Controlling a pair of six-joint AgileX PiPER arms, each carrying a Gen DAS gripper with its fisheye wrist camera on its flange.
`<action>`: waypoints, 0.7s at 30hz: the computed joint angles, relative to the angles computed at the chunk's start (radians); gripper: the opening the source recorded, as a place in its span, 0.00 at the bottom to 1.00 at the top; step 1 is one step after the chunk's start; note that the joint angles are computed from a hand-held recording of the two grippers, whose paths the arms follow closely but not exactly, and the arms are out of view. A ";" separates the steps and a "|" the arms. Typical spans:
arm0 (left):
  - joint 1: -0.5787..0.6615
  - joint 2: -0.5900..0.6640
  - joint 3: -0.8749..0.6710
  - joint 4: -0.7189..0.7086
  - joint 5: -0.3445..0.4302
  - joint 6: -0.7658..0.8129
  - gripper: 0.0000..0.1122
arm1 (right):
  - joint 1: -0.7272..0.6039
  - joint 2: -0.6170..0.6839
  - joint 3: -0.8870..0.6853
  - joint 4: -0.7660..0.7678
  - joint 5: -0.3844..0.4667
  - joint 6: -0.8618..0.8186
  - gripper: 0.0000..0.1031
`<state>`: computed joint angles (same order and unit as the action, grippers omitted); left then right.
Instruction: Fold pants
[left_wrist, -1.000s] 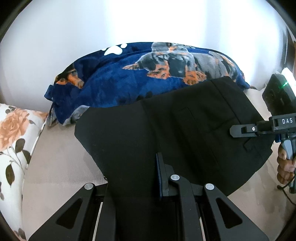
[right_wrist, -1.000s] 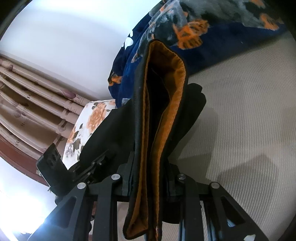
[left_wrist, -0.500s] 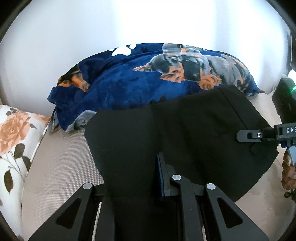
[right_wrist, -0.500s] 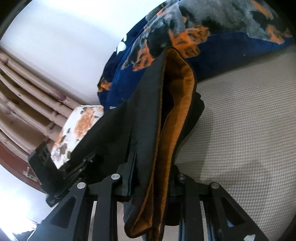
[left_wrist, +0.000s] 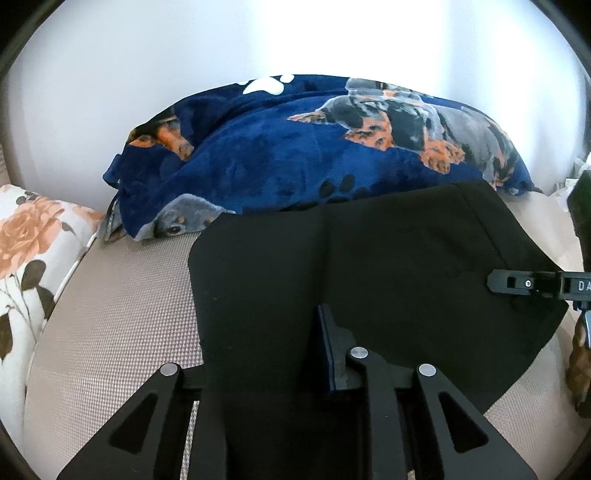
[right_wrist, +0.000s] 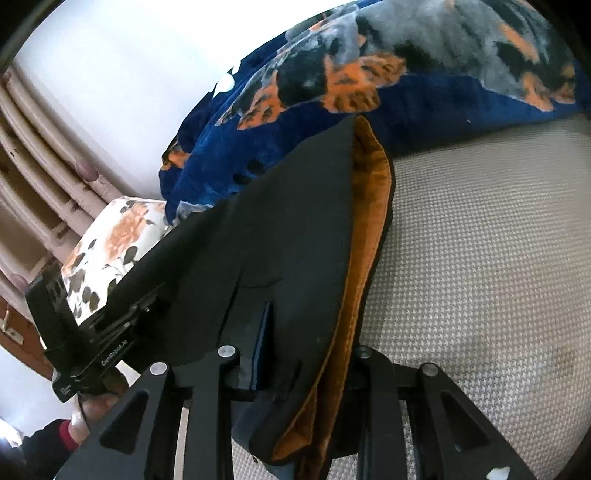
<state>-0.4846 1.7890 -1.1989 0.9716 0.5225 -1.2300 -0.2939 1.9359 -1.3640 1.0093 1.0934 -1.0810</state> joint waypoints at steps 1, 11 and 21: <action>0.001 0.004 -0.005 -0.006 0.007 0.000 0.23 | 0.002 -0.009 0.016 0.006 -0.021 -0.013 0.24; -0.002 0.017 -0.015 -0.004 0.037 -0.022 0.29 | 0.039 -0.081 0.117 0.025 -0.167 -0.093 0.26; -0.012 0.021 -0.017 0.021 0.062 -0.050 0.30 | 0.047 -0.087 0.126 0.016 -0.189 -0.084 0.28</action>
<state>-0.4969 1.8104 -1.2164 0.9924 0.5844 -1.2799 -0.2472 1.8491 -1.2379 1.0256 0.9040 -1.1655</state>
